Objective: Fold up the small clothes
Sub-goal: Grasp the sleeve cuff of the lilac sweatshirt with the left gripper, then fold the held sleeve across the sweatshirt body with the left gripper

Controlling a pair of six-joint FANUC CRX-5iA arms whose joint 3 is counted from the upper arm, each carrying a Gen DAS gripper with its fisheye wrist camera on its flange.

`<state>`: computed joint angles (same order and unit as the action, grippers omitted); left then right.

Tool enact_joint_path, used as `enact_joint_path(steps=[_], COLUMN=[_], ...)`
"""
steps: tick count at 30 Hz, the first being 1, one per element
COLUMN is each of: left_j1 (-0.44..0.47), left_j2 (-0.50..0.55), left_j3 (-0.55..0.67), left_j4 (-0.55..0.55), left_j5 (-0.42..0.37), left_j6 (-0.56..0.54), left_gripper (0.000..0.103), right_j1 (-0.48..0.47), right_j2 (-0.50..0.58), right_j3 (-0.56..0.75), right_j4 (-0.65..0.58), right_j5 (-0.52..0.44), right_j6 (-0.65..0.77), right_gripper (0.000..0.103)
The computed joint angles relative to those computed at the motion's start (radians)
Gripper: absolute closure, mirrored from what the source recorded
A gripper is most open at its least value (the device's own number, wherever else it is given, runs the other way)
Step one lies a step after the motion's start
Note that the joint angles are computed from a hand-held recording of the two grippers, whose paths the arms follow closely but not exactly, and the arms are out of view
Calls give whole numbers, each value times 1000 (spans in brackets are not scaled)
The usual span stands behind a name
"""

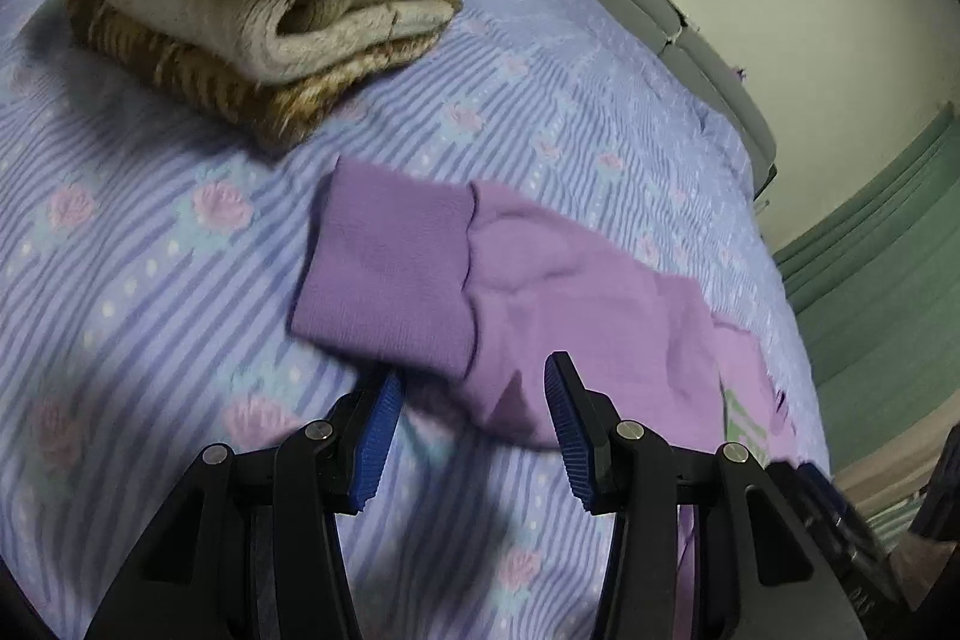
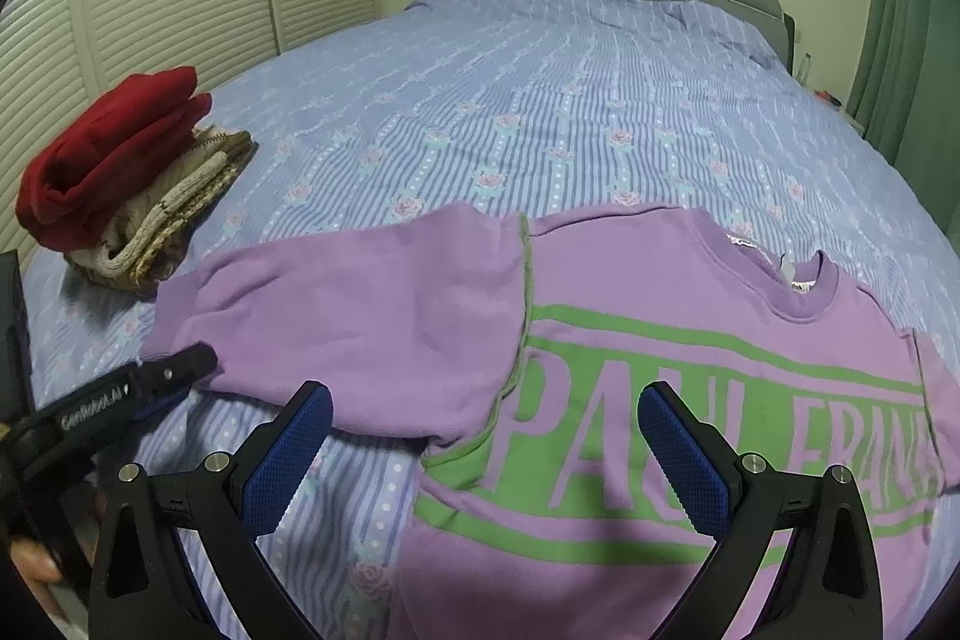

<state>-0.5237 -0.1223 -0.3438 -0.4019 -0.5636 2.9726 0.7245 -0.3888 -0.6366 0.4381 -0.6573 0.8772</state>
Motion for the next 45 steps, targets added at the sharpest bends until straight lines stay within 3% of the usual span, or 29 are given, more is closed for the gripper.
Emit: enact_joint_path(steps=[4,7,8,9,13,15,18,23,28,31,35,39,42,43,45], left_j1=[38,33,21,1,-107,-165,-228,-285,-319,-349,-383,-411,-435,-435,-435], left_j2=[23,34,36,39,74,112,150,238,374,503,707,922,1046,1064,1082], left_j3=[2,33,51,78,213,310,413,607,814,977,1213,1486,1670,1697,1725], left_j4=[32,21,-5,-38,-196,-259,-316,-348,-288,-244,-213,-216,-265,-259,-252], left_j5=[30,-4,-28,-68,-257,-362,-432,-473,-479,-527,-653,-839,-957,-967,-978], left_j6=[-65,-70,-55,-44,-26,-83,-168,-338,-506,-617,-744,-841,-908,-919,-926], left_gripper=[55,58,73,78,82,82,82,83,83,83,84,84,83,82,64], right_j1=[-1,-8,-12,-16,-41,-58,-98,-198,-335,-419,-548,-637,-689,-697,-725], right_j2=[0,-10,-21,-30,-65,-85,-114,-162,-193,-196,-190,-183,-179,-179,-183], right_j3=[-2,-3,-7,-11,-24,-35,-40,-28,-5,3,18,27,30,28,28], right_j4=[12,13,16,17,25,36,28,-10,-49,-81,-157,-210,-248,-250,-277], right_j5=[-13,-30,-37,-42,-61,-70,-83,-88,-69,-53,-42,-54,-61,-63,-66], right_j6=[-12,-14,-13,-11,-9,-13,3,49,135,180,257,311,354,358,387], right_gripper=[0,0,0,0,0,0,0,0,0,0,0,0,0,0,0])
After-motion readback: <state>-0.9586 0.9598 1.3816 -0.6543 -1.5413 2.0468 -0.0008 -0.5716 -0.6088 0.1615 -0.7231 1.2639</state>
